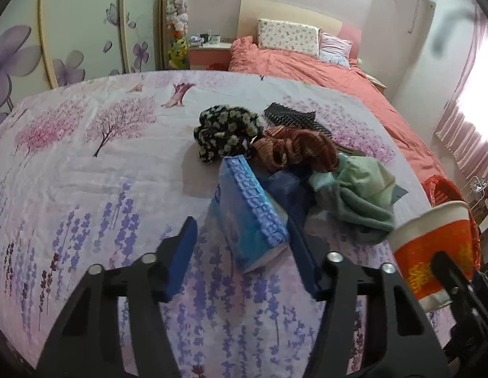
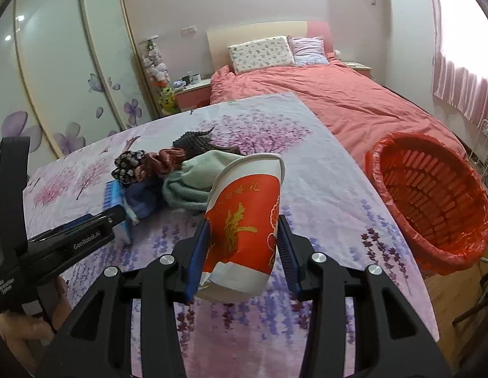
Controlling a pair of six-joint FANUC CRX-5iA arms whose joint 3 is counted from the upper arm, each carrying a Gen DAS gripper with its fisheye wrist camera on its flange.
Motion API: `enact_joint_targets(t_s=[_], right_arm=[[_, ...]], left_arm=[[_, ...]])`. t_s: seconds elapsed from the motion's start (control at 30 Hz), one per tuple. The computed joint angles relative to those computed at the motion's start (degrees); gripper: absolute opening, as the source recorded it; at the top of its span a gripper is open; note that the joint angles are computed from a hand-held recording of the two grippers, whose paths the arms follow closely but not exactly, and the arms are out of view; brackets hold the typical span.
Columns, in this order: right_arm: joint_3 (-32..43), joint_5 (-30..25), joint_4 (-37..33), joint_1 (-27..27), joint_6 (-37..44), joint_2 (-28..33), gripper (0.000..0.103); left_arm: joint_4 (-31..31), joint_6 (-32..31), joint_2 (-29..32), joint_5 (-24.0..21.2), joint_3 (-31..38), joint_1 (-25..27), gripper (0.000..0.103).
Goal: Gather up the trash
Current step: 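Grasp the blue tissue box with the left gripper while the right gripper holds the cup, then carry the cup and tissue box over the basket and release both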
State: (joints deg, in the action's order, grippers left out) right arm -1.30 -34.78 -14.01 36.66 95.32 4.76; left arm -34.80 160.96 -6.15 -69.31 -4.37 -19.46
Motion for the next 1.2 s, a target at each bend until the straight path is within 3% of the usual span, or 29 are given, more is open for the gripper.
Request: enact_joint_targets(t_s=[0.23,0.3,0.57,0.7,1.2], right_arm=[[0.51,0.7,0.35,-1.5,-1.56,0.98,0.043],[1.14,0.27,0.05,-2.03,-2.06,1.65,0.044],[1.29,0.92,-0.69,-3.12,-1.8,1.43,0.043],[1.54,1.65,-1.14,-3.65,-1.49,0.77,0.043],[1.11,4.47,-2.96,-5.44,-0.21,-1.46,0.043]], left_arm=[[1.48,-0.31,-3.37,2.53,-4.0,2.83,0.044],[2.45,-0.85,-4.08,3.63,-5.05,4.04,0.036],[3.58,-3.03,-4.95,6.95,-6.43,6.08,0.028],[1.83,-3.34,-4.9,5.65,-5.37,4.59,0.019],[-5.45,-2.57,-4.54,1.9,1.57,-3.23,0.019]])
